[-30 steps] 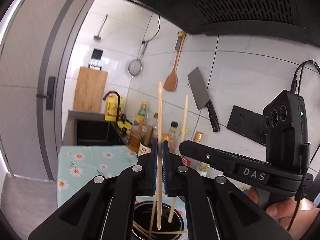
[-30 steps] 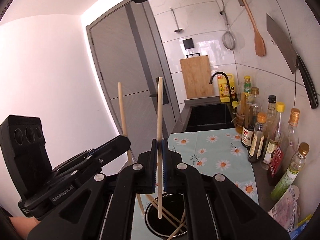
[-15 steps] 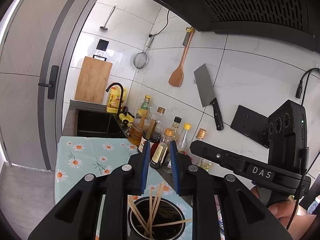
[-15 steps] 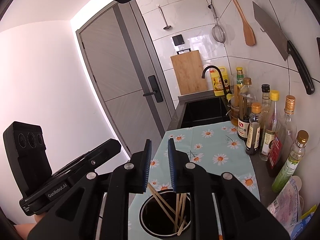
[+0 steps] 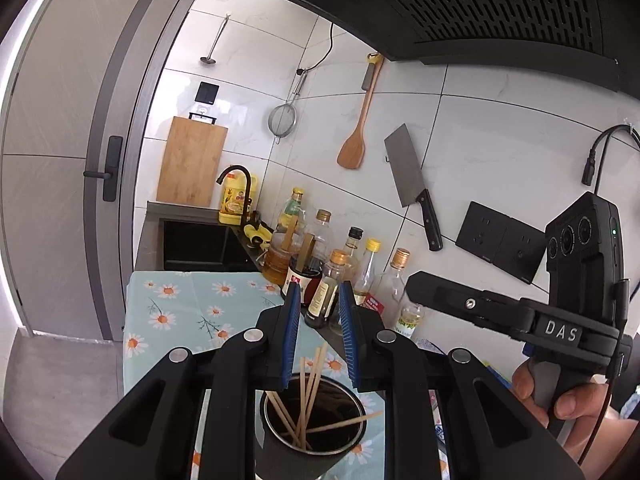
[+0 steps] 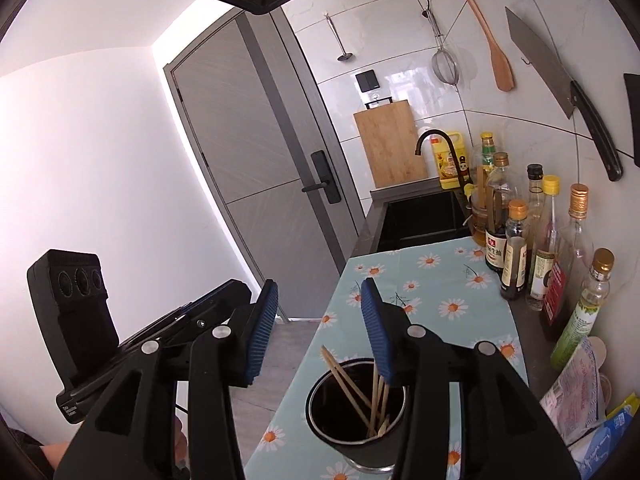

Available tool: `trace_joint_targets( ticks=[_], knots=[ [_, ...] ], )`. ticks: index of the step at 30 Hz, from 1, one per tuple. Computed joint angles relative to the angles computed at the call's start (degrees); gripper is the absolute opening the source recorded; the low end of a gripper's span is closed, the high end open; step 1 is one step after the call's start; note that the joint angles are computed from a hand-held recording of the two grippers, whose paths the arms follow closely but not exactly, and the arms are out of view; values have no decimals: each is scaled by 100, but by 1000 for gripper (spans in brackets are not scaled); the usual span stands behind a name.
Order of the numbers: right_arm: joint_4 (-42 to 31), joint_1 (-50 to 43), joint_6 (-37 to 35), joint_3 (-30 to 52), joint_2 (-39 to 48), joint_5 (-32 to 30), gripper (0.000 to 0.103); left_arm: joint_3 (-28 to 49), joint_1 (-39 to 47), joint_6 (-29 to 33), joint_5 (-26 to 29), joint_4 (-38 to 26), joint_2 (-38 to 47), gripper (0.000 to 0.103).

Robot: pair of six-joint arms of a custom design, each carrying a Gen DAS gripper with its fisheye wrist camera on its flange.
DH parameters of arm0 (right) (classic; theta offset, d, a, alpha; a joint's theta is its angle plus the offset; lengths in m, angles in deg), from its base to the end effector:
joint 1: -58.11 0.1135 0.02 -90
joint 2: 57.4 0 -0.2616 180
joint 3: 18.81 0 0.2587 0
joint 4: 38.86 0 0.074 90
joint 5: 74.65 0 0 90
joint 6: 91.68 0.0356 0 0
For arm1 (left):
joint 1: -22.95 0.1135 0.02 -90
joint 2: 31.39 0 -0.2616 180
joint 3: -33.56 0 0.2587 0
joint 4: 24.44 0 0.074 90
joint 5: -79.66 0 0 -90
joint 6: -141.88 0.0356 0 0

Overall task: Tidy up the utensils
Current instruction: 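Move both open tools back down over the remaining chopsticks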

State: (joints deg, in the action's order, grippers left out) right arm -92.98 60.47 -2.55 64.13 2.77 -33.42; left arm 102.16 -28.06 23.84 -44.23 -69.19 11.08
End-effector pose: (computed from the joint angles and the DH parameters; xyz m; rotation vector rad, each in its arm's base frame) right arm 0.2104 0.0355 0.3899 -0.5573 1.9562 0.9078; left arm 0.1145 -0.1099 0.3710 -0.0279 1.8579 -0.4032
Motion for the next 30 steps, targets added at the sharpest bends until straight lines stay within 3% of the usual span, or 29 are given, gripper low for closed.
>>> trace_joint_targets(
  ticks=[3, 12, 18, 24, 30],
  knots=[
    [-421, -279, -156, 32, -82, -248, 44, -14, -221, -236, -37, -222, -63, 29],
    [-1478, -967, -986, -132, -133, -698, 45, -105, -1003, -854, -542, -655, -92, 30],
    [-2389, -1365, -1900, -354, 33, -754, 49, -215, -1280, -1270, -376, -1021, -164, 31],
    [-3015, -1266, -2400, -597, 180, -39, 49, -279, -1690, -2128, -410, -1756, -79, 31],
    [-3025, -921, -2499, -1046, 78, 644, 49, -723, -2078, -2754, -289, -1888, -113, 31]
  ],
)
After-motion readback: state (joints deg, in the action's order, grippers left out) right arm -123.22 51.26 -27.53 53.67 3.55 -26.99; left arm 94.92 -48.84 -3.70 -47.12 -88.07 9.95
